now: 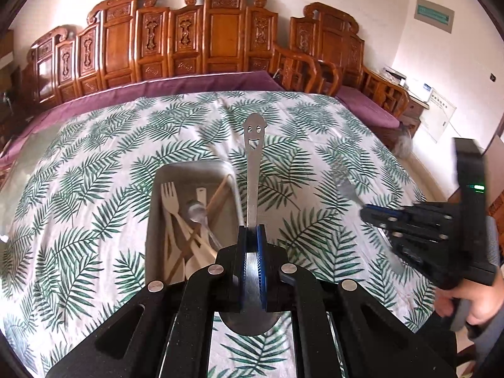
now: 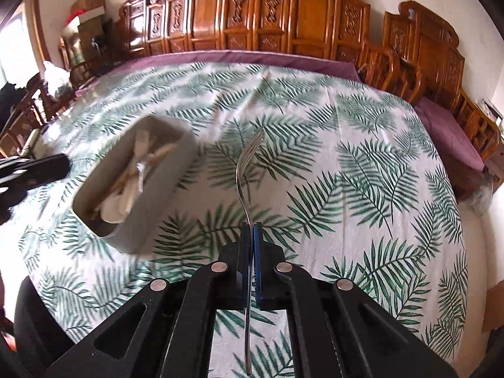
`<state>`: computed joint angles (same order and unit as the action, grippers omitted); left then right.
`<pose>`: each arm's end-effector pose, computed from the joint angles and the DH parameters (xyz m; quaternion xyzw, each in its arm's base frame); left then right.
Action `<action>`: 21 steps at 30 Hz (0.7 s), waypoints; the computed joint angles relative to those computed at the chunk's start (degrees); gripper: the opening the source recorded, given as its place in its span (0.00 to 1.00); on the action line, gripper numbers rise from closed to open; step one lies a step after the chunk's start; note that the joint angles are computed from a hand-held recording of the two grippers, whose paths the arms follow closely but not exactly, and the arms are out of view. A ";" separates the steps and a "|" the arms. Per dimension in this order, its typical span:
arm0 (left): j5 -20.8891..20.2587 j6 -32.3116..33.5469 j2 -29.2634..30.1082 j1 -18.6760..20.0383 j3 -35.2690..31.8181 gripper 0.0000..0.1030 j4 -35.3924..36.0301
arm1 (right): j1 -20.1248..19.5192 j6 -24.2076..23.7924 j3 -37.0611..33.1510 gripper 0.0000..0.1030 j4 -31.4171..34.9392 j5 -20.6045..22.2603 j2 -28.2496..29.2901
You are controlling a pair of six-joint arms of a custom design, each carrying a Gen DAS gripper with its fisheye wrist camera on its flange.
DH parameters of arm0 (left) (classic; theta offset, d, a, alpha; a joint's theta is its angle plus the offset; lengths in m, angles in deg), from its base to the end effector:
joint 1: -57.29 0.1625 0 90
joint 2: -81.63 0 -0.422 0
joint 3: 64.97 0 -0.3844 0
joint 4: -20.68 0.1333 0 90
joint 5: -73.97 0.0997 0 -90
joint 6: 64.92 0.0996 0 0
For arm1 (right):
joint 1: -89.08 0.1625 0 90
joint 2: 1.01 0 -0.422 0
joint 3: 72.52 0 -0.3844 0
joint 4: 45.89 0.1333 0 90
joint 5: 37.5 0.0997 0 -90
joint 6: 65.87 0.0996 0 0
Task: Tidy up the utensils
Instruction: 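Carry the metal spoon over the tray with left tool while right tool lifts the fork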
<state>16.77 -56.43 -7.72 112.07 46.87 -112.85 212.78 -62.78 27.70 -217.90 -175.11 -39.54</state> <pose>-0.1256 -0.5026 0.3951 0.3033 0.8946 -0.2346 0.2296 0.3988 -0.4903 0.0586 0.1690 -0.8874 0.2785 0.3261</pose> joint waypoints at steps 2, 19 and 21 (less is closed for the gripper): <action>-0.31 0.09 1.24 1.46 -1.09 0.05 -0.28 | 0.61 -0.61 -0.55 0.03 -0.12 0.63 0.16; 0.85 1.31 9.69 8.95 -6.87 0.05 -1.80 | 0.90 -3.38 -5.82 0.03 0.67 4.61 3.99; 0.60 1.30 10.24 9.23 -7.27 0.05 -1.79 | 0.62 -3.46 -6.40 0.03 0.90 4.81 4.41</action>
<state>17.37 -55.13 2.52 121.30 39.60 -114.64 213.40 -66.24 21.30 -217.00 -170.30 -35.13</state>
